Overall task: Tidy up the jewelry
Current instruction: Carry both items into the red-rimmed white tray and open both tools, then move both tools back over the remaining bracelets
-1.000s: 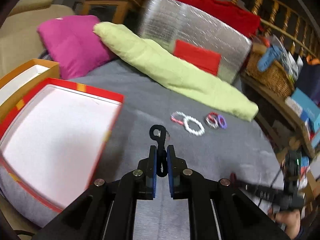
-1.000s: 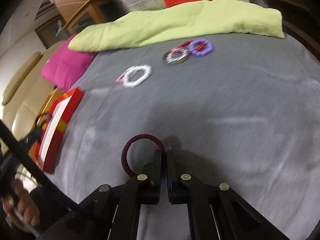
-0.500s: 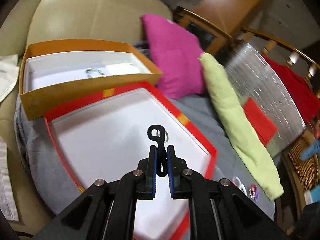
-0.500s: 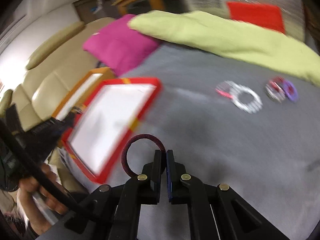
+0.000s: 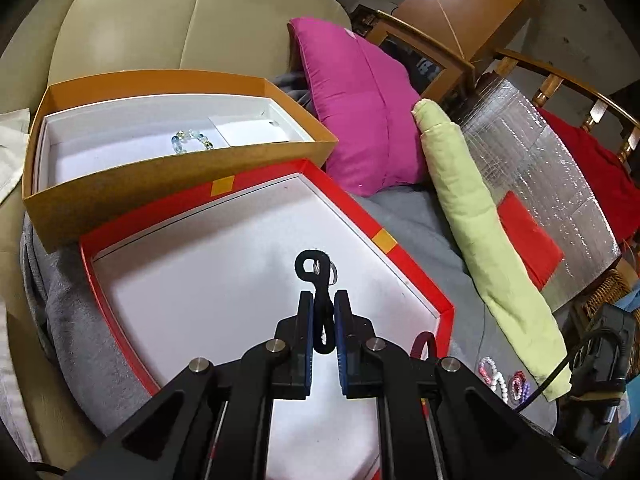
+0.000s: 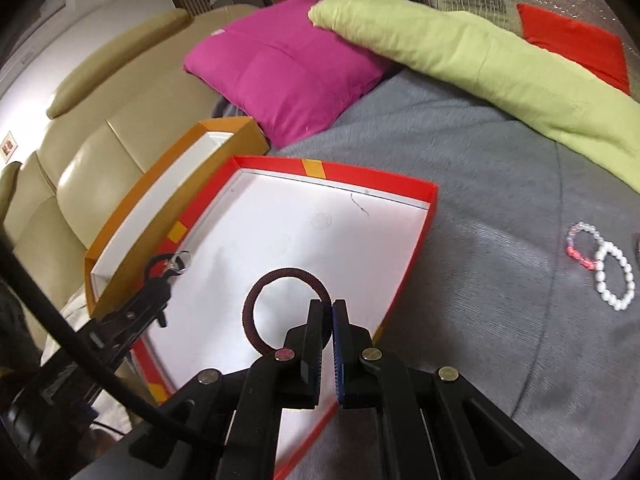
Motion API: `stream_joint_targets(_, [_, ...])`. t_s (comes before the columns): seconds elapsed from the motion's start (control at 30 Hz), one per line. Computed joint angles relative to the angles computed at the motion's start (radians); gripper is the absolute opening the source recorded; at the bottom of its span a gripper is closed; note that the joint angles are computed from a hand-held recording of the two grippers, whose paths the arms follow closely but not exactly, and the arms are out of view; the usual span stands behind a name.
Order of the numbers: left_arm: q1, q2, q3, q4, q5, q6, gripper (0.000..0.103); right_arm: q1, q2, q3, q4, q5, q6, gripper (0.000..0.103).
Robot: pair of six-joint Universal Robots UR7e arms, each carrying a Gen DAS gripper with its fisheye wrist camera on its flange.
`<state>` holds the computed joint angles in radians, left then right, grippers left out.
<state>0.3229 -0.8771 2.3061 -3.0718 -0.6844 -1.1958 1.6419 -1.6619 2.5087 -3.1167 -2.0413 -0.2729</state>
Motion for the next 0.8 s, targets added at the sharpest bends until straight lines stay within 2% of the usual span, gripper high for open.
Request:
stream_joint_targets(0.17, [0.023, 0.003, -0.018, 0.055, 0.003, -0.044, 0.011, 0.002, 0.04, -0.019, -0.015, -0.013, -0.008, 0.006])
stream_joint_targets(0.23, [0.025, 0.003, -0.023, 0.084, 0.013, -0.073, 0.022, 0.01, 0.061, -0.026, -0.026, -0.027, -0.018, 0.008])
stream_joint_targets(0.3, [0.022, 0.001, -0.024, 0.112, 0.024, -0.097, 0.026, 0.016, 0.078, -0.031, -0.029, -0.04, -0.029, 0.008])
stream_joint_targets(0.33, [0.02, -0.001, -0.026, 0.132, 0.03, -0.109, 0.035, 0.018, 0.086, -0.034, -0.03, -0.049, -0.029, 0.01])
stream_joint_targets(0.37, [0.017, -0.004, -0.026, 0.145, 0.038, -0.122, 0.042, 0.016, 0.088, -0.035, -0.028, -0.047, -0.028, 0.014])
stream_joint_targets(0.4, [0.013, -0.007, -0.024, 0.159, 0.05, -0.142, 0.055, 0.011, 0.081, -0.03, -0.028, -0.034, -0.031, 0.024])
stream_joint_targets(0.43, [0.005, -0.011, -0.02, 0.179, 0.069, -0.172, 0.061, 0.008, 0.076, -0.024, -0.04, -0.026, -0.037, 0.033])
stream_joint_targets(0.47, [-0.006, -0.016, -0.017, 0.208, 0.094, -0.208, 0.062, 0.008, 0.071, -0.018, -0.055, -0.024, -0.04, 0.039])
stream_joint_targets(0.5, [-0.011, -0.019, -0.014, 0.222, 0.105, -0.223, 0.063, 0.003, 0.056, -0.01, -0.067, -0.01, -0.042, 0.057])
stream_joint_targets(0.53, [-0.013, -0.021, -0.013, 0.228, 0.111, -0.23, 0.063, -0.001, 0.037, -0.004, -0.066, 0.01, -0.042, 0.062])
stream_joint_targets(0.63, [-0.027, -0.028, -0.013, 0.281, 0.149, -0.273, 0.063, 0.001, -0.015, 0.014, -0.076, 0.009, -0.039, 0.066])
stream_joint_targets(0.7, [-0.039, -0.025, -0.018, 0.309, 0.173, -0.285, 0.064, -0.014, -0.086, 0.036, -0.057, 0.031, -0.027, 0.07])
stream_joint_targets(0.8, [-0.062, 0.001, -0.04, 0.308, 0.194, -0.227, 0.065, -0.039, -0.211, 0.094, -0.066, 0.003, -0.056, 0.082])
